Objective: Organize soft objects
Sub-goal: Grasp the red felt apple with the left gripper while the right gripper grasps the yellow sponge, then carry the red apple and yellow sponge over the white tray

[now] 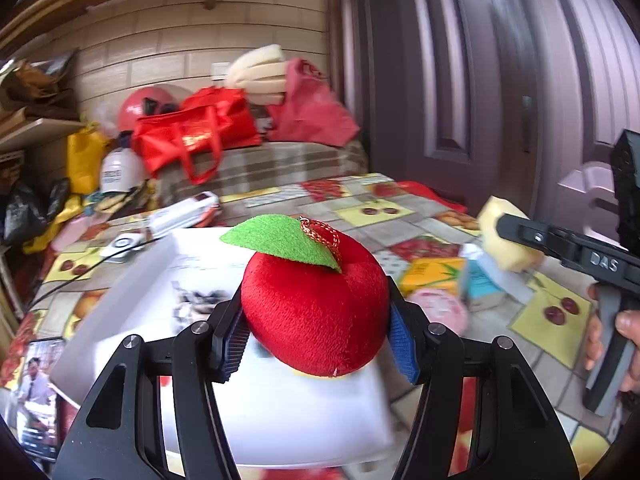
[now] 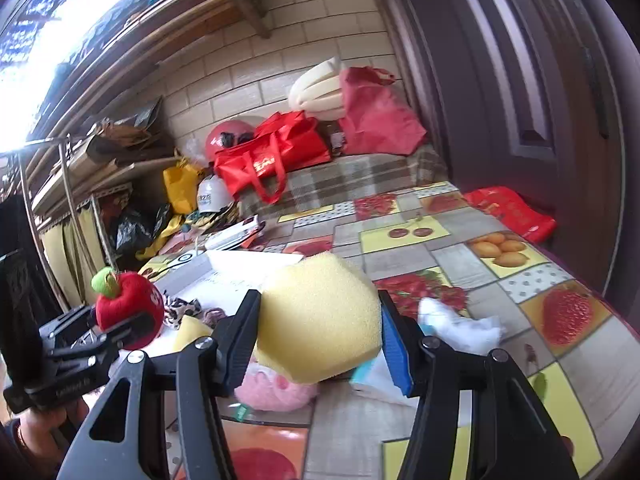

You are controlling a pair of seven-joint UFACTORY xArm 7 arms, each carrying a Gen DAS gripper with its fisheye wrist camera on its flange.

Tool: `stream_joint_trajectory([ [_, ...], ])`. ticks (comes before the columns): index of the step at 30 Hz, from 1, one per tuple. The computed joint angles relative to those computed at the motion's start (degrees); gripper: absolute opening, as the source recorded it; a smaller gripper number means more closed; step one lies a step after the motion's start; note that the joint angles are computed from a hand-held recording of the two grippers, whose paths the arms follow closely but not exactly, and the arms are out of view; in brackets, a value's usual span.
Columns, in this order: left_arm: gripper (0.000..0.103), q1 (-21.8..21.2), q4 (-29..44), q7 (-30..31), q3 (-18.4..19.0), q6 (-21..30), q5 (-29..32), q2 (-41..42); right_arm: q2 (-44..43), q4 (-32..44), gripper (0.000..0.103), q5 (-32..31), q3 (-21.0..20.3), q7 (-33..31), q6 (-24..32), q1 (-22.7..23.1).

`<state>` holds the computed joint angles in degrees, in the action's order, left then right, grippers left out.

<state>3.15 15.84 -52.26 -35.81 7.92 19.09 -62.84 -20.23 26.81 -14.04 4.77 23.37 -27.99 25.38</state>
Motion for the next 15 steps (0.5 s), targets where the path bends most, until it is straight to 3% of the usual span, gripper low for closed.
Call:
stream_joint_trajectory([
  [8,0.06,0.4,-3.3,1.4,4.2,3.3,0.6,-3.9,4.9,4.6,0.056,-1.5,2.0,-0.4,2.2,2.0],
  [15,0.06,1.5,-5.2,2.9,8.0,3.6,0.2,-4.5,8.7,8.6,0.056,0.1,6.7,-5.1,3.5,2.4],
])
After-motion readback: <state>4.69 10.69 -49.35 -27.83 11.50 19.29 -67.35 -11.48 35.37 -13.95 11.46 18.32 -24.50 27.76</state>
